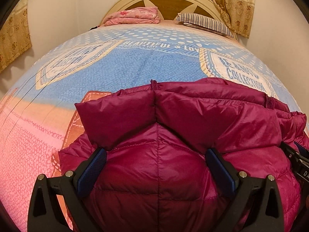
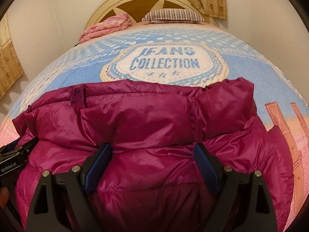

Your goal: Fold large clothes

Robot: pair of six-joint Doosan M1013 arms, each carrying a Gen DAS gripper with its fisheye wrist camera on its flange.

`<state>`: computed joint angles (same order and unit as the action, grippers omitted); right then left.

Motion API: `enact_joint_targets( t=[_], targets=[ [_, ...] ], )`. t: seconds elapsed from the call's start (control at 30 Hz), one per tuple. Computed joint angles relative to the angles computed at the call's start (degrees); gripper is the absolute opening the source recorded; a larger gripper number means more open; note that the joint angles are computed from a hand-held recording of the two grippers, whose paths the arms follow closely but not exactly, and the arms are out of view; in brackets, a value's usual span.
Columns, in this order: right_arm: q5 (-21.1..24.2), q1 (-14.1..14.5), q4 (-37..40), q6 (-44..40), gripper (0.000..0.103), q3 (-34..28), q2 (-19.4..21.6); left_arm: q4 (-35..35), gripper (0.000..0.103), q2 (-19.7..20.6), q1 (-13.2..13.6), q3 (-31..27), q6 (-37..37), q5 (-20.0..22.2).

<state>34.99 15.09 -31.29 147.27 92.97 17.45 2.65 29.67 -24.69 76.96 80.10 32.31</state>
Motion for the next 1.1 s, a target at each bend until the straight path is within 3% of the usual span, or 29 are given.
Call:
enact_joint_targets(
  t=[1.1],
  targets=[
    [2.53, 0.31, -0.05, -1.05, 0.091, -0.95, 0.67, -0.05, 0.102, 0.39, 0.1, -0.47, -0.06, 1.09]
  ],
)
